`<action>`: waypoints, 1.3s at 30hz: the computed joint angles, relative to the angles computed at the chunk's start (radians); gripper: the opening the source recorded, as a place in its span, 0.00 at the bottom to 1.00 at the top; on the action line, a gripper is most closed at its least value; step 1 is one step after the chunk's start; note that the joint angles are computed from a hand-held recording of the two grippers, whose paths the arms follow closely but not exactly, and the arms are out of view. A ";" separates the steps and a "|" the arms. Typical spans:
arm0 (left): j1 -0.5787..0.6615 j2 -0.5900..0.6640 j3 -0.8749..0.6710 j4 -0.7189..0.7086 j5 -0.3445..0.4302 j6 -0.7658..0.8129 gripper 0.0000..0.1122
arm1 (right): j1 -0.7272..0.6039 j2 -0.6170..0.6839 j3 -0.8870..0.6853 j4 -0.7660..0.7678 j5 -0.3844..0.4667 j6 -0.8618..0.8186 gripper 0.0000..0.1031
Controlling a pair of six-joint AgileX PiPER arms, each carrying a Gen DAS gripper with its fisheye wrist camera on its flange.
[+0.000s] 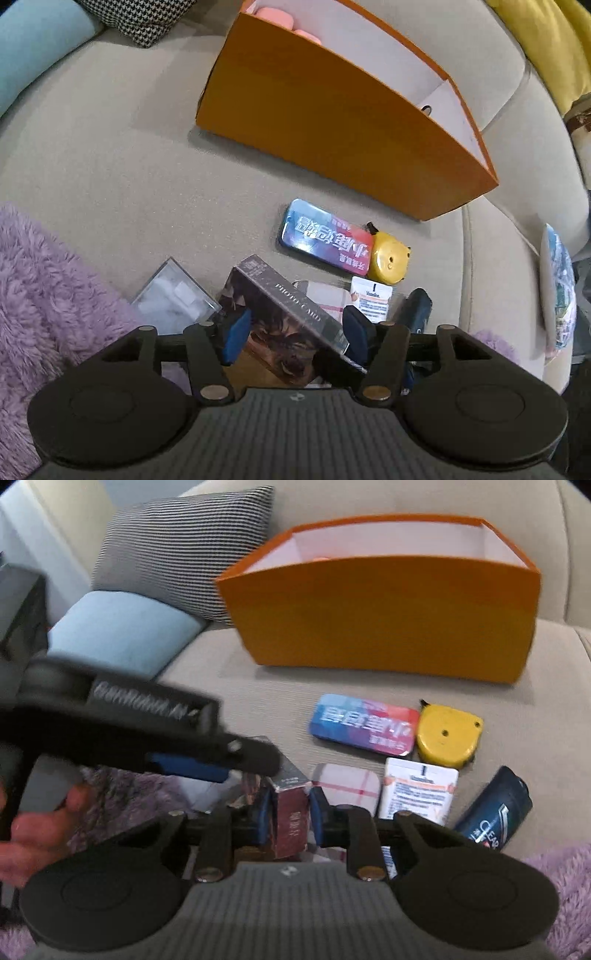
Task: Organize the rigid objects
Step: 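Grasp the dark PHOTO CARD box with the left gripper while the right grasps the plaid case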
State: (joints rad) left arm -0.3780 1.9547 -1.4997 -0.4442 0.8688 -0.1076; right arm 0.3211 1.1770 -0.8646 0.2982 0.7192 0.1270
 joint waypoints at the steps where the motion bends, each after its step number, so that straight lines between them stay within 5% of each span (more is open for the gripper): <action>1: -0.006 0.002 -0.003 0.019 0.000 -0.021 0.60 | 0.009 -0.004 -0.001 -0.006 0.002 -0.003 0.23; 8: -0.033 0.022 -0.001 0.052 -0.005 -0.084 0.60 | 0.039 -0.020 0.003 -0.039 0.016 0.005 0.23; 12: -0.029 0.030 0.006 0.030 -0.007 -0.052 0.50 | 0.027 -0.018 0.007 -0.007 0.029 -0.023 0.24; 15: -0.025 0.014 0.031 0.052 -0.015 -0.044 0.36 | -0.048 -0.020 0.018 0.122 0.062 -0.128 0.24; 19: 0.018 -0.011 0.092 -0.033 -0.045 0.051 0.36 | -0.183 -0.021 0.054 0.254 0.095 -0.200 0.26; 29: -0.032 -0.038 0.127 0.039 -0.168 0.165 0.29 | -0.137 0.125 -0.001 0.072 0.083 0.020 0.36; 39: 0.034 -0.030 0.139 -0.059 -0.167 0.258 0.27 | -0.094 0.252 -0.067 -0.001 0.030 0.047 0.47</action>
State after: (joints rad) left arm -0.3438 1.9250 -1.3604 -0.5037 0.7021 0.1508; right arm 0.2272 1.4291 -0.9316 0.2970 0.7491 0.1736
